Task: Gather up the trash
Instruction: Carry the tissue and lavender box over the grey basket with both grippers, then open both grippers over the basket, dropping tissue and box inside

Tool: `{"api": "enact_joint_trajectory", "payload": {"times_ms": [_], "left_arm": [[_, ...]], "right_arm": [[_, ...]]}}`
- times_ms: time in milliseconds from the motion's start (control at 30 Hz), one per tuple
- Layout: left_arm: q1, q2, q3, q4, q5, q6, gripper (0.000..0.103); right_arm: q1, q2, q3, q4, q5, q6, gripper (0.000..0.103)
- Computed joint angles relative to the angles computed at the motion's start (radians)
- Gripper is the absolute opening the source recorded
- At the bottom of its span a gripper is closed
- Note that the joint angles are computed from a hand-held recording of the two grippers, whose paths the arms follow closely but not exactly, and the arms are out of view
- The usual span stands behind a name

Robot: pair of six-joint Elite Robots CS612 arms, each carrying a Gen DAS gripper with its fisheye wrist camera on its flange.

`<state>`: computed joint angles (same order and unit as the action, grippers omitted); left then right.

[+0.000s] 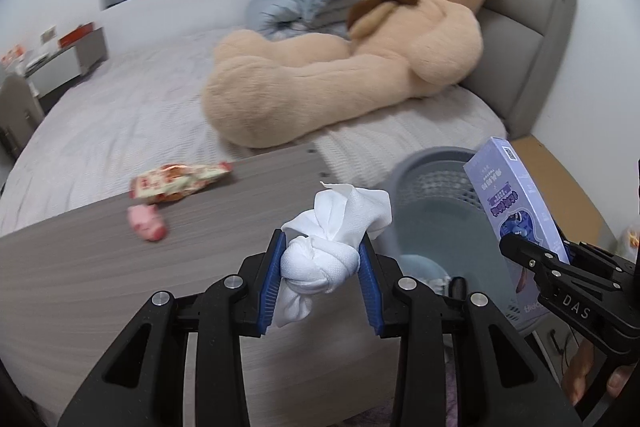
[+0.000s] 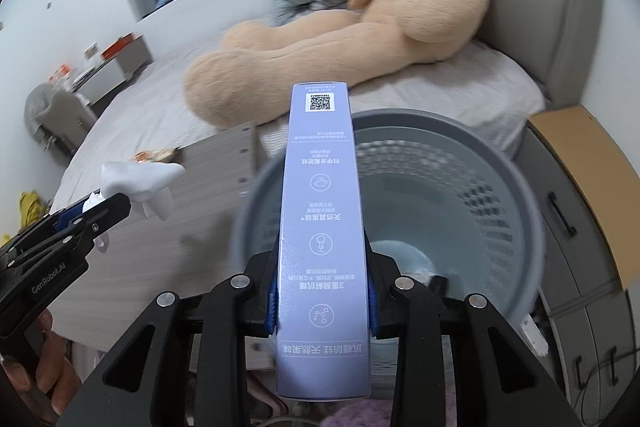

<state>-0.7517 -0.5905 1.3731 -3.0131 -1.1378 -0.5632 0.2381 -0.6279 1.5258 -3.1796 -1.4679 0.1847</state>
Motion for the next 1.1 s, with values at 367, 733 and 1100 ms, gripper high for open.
{"api": "enact_joint_trajectory", "payload": {"times_ms": [367,733,1100], "left_arm": [[-0.015,0.095,-0.204,0.129,-0.092,0.092,0.037],[-0.022,0.125,-0.273,0.206,-0.088,0.093,0.068],[-0.027,0.116,-0.259,0.196,-0.045,0.068,0.080]], "right_arm": [[-0.055,-0.006,0.035,0.017,-0.013,0.062,0.031],[-0.081,0.013,0.017,0.014,0.024,0.068,0.034],[-0.085,0.009,0.037,-0.017,0.012,0.080,0.052]]}}
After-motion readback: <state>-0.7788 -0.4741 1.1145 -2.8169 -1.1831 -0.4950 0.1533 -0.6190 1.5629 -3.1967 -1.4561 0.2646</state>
